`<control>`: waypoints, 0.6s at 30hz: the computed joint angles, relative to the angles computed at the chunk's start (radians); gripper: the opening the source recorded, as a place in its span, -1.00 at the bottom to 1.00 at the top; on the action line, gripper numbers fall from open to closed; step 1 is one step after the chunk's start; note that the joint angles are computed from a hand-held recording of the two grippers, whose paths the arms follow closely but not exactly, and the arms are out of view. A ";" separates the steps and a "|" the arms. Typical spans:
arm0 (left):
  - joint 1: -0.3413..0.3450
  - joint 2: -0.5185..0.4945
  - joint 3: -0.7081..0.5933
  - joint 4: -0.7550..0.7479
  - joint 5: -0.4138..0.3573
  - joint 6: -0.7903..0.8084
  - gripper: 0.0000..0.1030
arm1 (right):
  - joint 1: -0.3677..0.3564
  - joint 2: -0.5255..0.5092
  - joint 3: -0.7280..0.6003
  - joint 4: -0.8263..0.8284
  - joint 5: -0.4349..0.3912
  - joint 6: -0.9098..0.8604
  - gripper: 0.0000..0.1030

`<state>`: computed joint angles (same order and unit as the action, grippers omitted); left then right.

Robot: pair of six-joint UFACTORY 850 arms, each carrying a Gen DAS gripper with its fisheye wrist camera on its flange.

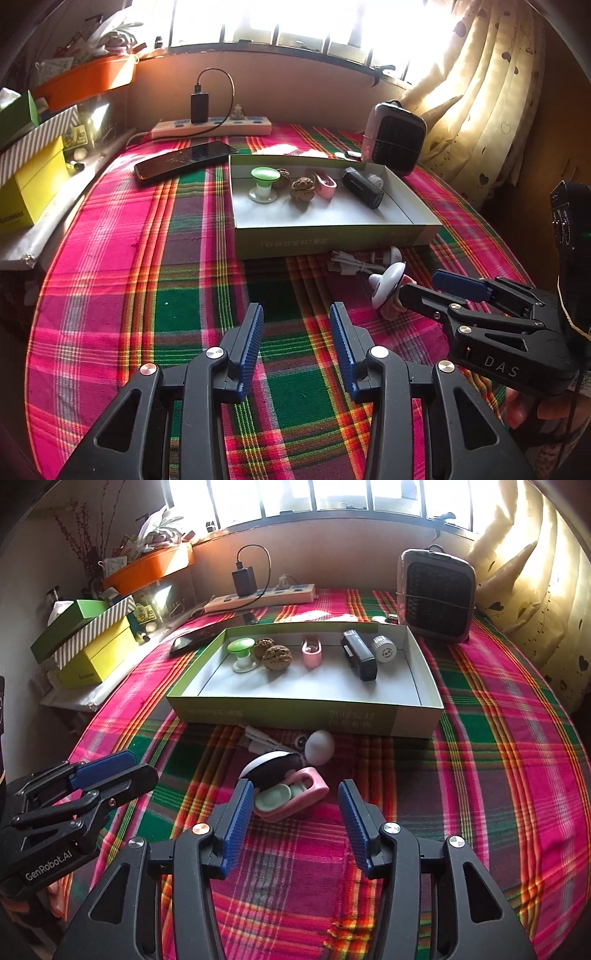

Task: Organize objects
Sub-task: 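Withdraw both tools from the box toward the remaining objects, then move left tool onto the black round disc while right tool approaches the pink clip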

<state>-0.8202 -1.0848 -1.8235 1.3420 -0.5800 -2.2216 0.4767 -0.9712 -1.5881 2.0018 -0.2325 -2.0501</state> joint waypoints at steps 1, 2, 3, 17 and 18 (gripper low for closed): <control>-0.001 0.003 0.007 0.006 -0.001 -0.009 -0.31 | 0.003 -0.003 -0.003 0.024 0.010 -0.020 0.09; -0.001 0.006 0.012 0.005 -0.001 -0.015 -0.31 | 0.007 -0.006 -0.008 0.042 0.023 -0.036 0.09; -0.002 0.010 0.021 0.011 -0.001 -0.029 -0.31 | 0.011 -0.011 -0.016 0.024 0.035 -0.016 0.09; 0.005 -0.001 0.011 -0.015 0.047 -0.009 -0.31 | 0.006 -0.027 -0.021 0.054 0.099 -0.061 0.10; 0.006 -0.008 0.001 -0.026 0.052 0.006 -0.31 | 0.004 -0.025 -0.018 0.108 0.107 -0.116 0.10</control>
